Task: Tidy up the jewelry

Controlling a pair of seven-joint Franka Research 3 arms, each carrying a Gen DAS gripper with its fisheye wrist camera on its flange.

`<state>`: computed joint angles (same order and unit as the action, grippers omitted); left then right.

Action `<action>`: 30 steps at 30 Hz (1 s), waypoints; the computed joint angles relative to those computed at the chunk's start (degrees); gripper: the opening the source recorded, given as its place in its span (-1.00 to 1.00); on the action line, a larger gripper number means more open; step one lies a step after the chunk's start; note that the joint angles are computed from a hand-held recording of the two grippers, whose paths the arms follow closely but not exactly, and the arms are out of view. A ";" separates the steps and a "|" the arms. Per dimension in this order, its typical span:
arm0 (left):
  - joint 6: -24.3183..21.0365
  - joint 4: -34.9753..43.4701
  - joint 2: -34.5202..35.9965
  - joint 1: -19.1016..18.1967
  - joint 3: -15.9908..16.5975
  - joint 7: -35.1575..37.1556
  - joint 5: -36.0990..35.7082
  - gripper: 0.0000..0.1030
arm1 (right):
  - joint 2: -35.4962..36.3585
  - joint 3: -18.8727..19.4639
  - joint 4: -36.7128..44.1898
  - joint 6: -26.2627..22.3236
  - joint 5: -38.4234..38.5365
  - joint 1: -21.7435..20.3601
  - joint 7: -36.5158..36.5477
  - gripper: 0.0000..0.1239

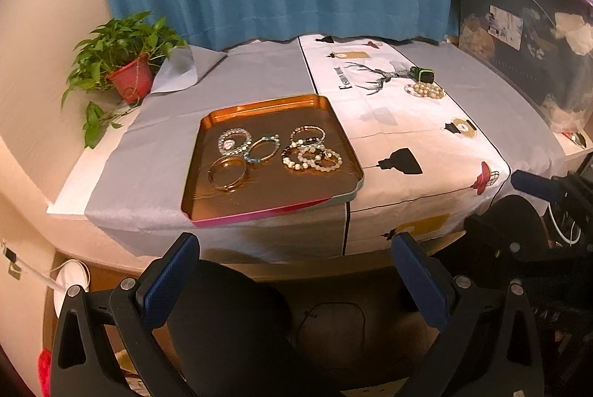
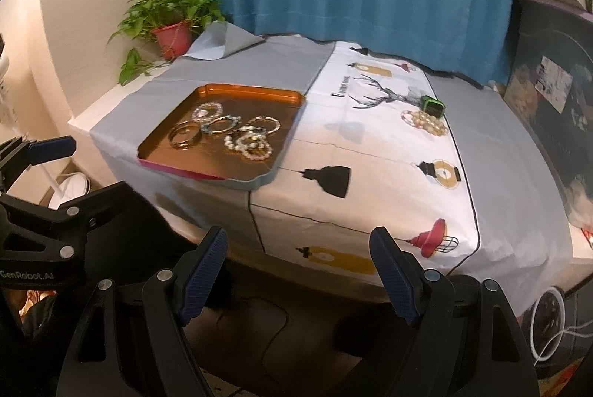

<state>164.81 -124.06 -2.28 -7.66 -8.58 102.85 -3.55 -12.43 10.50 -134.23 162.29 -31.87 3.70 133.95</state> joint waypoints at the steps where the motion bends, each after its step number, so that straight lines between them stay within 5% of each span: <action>1: -0.22 0.51 0.43 -0.02 -0.07 -0.10 0.25 1.00 | 0.17 -0.44 0.01 0.17 0.31 -0.24 -0.03 0.28; 11: -4.61 11.24 8.97 0.24 -2.18 -2.81 5.40 1.00 | 4.18 -5.32 2.73 3.26 2.07 -6.47 3.74 0.28; 17: -8.90 22.12 17.24 -0.89 -3.18 -5.82 9.98 1.00 | 15.23 -11.50 13.90 5.27 -1.48 -7.90 6.56 0.28; 21: -13.14 32.48 24.76 -2.73 -3.26 -7.96 13.28 1.00 | 25.07 -14.90 24.72 4.51 3.63 -7.59 1.84 0.28; 30: -23.26 57.00 41.14 -7.62 -2.66 -8.46 16.82 1.00 | 46.93 -13.28 51.20 -2.79 17.10 -9.69 -19.99 0.25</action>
